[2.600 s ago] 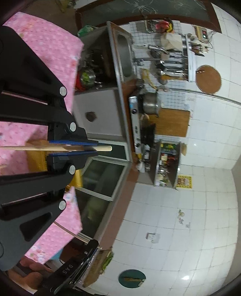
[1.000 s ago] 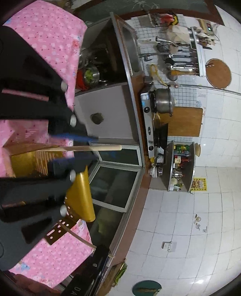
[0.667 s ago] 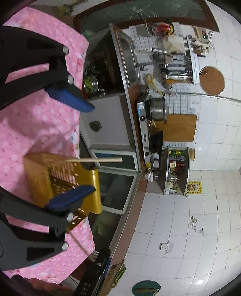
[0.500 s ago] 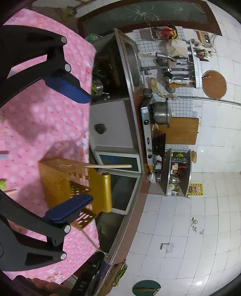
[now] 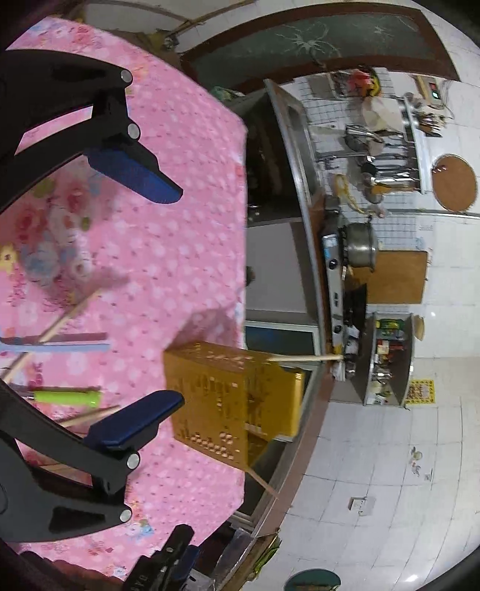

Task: Organize utensils
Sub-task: 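Move both grippers back down toward the remaining chopsticks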

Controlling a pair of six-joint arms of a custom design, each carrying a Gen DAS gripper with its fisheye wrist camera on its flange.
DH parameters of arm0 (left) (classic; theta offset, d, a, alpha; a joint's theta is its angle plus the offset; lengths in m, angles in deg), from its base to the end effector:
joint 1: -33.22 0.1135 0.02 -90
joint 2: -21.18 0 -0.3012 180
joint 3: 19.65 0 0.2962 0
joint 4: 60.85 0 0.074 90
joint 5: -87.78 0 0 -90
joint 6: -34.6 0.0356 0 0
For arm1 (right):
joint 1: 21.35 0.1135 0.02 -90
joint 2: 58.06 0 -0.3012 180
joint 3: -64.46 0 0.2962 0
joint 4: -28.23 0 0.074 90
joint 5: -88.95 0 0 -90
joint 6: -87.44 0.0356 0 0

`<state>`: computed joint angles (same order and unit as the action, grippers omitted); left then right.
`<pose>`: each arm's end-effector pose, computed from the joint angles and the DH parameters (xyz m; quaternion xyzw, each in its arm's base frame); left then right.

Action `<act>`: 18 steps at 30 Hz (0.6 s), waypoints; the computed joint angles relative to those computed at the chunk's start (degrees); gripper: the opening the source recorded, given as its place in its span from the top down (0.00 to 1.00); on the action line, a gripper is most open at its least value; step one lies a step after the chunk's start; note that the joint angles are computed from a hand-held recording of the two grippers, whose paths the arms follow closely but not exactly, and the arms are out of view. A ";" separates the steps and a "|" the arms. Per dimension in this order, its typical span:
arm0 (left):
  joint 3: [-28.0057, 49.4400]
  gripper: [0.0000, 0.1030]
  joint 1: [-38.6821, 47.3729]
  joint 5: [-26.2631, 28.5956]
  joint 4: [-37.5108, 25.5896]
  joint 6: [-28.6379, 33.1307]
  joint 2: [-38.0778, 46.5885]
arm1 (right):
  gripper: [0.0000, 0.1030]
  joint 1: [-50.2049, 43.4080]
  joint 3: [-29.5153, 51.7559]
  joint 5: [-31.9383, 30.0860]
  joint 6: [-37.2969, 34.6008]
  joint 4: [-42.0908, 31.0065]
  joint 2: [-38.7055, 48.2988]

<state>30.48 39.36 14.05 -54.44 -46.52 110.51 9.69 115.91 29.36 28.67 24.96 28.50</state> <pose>0.3361 0.0261 0.1689 0.0885 0.8672 -0.0612 0.4861 0.2889 0.1528 0.1788 0.1156 0.8685 0.0151 0.4817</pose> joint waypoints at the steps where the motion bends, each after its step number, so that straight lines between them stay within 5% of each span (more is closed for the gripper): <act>1: -0.44 0.05 0.06 -0.06 0.28 -0.01 0.22 | 0.33 0.61 -0.21 0.77 0.52 -0.07 0.38; 18: -0.98 0.05 0.96 0.81 0.75 1.01 9.77 | 0.30 4.36 -0.03 3.50 7.66 -3.28 10.09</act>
